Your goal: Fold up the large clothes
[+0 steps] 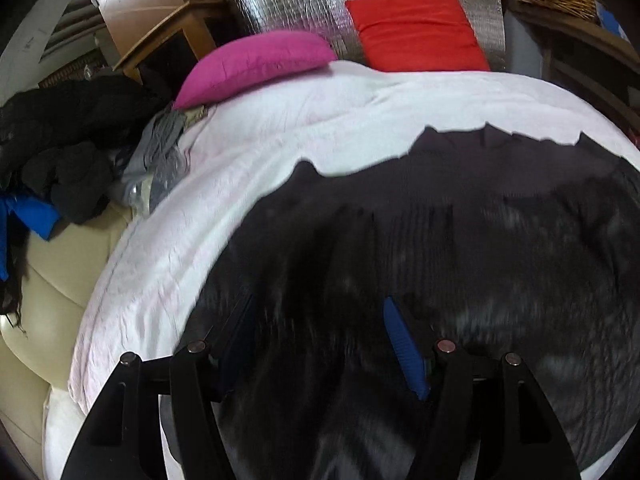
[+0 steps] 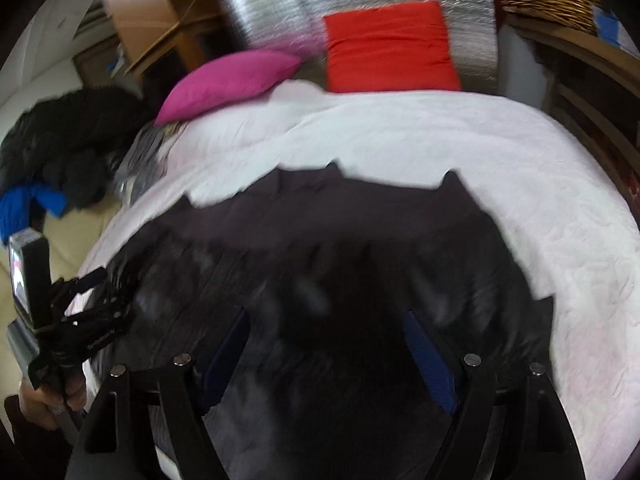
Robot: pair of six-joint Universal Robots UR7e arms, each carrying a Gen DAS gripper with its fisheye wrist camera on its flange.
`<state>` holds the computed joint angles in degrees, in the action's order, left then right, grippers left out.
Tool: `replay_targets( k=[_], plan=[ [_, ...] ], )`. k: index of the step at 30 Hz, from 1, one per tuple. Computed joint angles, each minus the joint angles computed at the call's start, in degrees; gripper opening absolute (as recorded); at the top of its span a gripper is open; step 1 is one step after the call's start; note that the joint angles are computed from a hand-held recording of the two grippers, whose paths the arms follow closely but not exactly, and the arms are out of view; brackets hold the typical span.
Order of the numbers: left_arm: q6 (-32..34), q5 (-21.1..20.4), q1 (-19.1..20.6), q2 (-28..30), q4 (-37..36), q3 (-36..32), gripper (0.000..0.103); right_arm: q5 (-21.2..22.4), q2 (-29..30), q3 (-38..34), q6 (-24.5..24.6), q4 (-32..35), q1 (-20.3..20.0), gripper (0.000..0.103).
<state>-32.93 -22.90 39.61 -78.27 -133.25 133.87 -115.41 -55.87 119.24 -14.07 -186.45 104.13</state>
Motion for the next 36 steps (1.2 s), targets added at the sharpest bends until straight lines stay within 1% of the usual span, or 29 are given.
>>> replay_targets(
  k=[2, 4, 5, 6, 8, 11, 13, 14, 15, 17, 19, 20, 21, 23, 26, 30, 32, 35, 36],
  plan=[
    [0.91, 0.69, 0.16, 0.31, -1.51, 1.09, 0.066, -2.47, 1.65, -0.81, 0.40, 2.70, 0.46, 0.081],
    [3.42, 1.04, 0.25, 0.58, -4.72, 2.13, 0.067, -5.42, 3.55, -2.12, 0.04, 4.97, 0.77, 0.081],
    [4.84, 1.17, 0.37, 0.71, -6.44, 2.58, 0.067, -6.10, 3.91, -2.55, -0.14, 5.35, 0.98, 0.081],
    [5.30, 1.15, 0.44, 0.71, -7.13, 2.83, 0.067, -6.19, 3.90, -2.73, 0.02, 5.49, 1.09, 0.081],
    [6.24, 0.81, 0.67, 0.71, -8.34, 2.98, 0.067, -4.34, 2.89, -2.89, 1.40, 5.62, 0.88, 0.081],
    [6.77, 0.81, 0.85, 0.89, -9.09, 3.00, 0.067, -1.54, 1.58, -2.83, 2.85, 1.43, 0.54, 0.081],
    [7.26, 1.27, 0.72, 1.22, -9.74, 3.23, 0.068, -1.67, 1.57, -3.59, 4.16, -1.20, 0.29, 0.081],
    [7.58, 1.45, 0.66, 1.43, -10.18, 3.34, 0.068, -1.59, 1.54, -4.13, 5.23, -0.89, -0.02, 0.081],
    [7.95, 1.52, 0.68, 1.47, -10.68, 3.51, 0.068, -1.08, 1.41, -5.35, 7.52, 1.21, -0.64, 0.081],
    [8.48, 1.50, 0.67, 1.54, -11.57, 3.79, 0.068, 0.19, 1.29, -7.22, 13.16, 7.24, -2.64, 0.081],
    [9.46, 1.48, 0.71, 1.52, -12.73, 4.08, 0.068, 0.34, 2.21, -9.57, 18.91, 14.48, -4.87, 0.081],
    [9.53, 1.47, 0.73, 1.49, -12.77, 4.13, 0.068, 1.01, 2.85, -10.56, 20.09, 15.65, -5.17, 0.081],
    [9.47, 1.46, 0.71, 1.43, -12.72, 4.22, 0.068, 1.07, 2.89, -10.40, 20.20, 14.65, -5.09, 0.081],
    [9.52, 1.40, 0.70, 1.13, -12.67, 4.39, 0.069, 1.75, 2.08, -9.96, 19.79, 14.80, -4.72, 0.081],
    [9.24, 1.37, 0.61, 0.75, -12.26, 4.58, 0.069, 5.46, -0.48, -7.26, 19.15, 12.56, -5.23, 0.081],
    [8.97, 1.77, 0.57, 0.69, -12.07, 4.74, 0.071, 6.85, -4.15, -3.09, 15.27, 5.97, -5.32, 0.082],
    [8.56, 2.00, 0.52, 0.65, -11.65, 4.74, 0.072, 8.15, -5.73, -1.30, 14.74, 3.96, -5.83, 0.082],
    [8.00, 2.33, 0.47, 0.65, -10.90, 4.70, 0.073, 9.02, -7.75, -0.47, 14.20, 4.44, -6.84, 0.082],
    [8.04, 2.53, 0.44, 0.76, -10.83, 4.70, 0.073, 9.99, -8.32, -0.10, 13.89, 4.97, -7.27, 0.082]
  ],
)
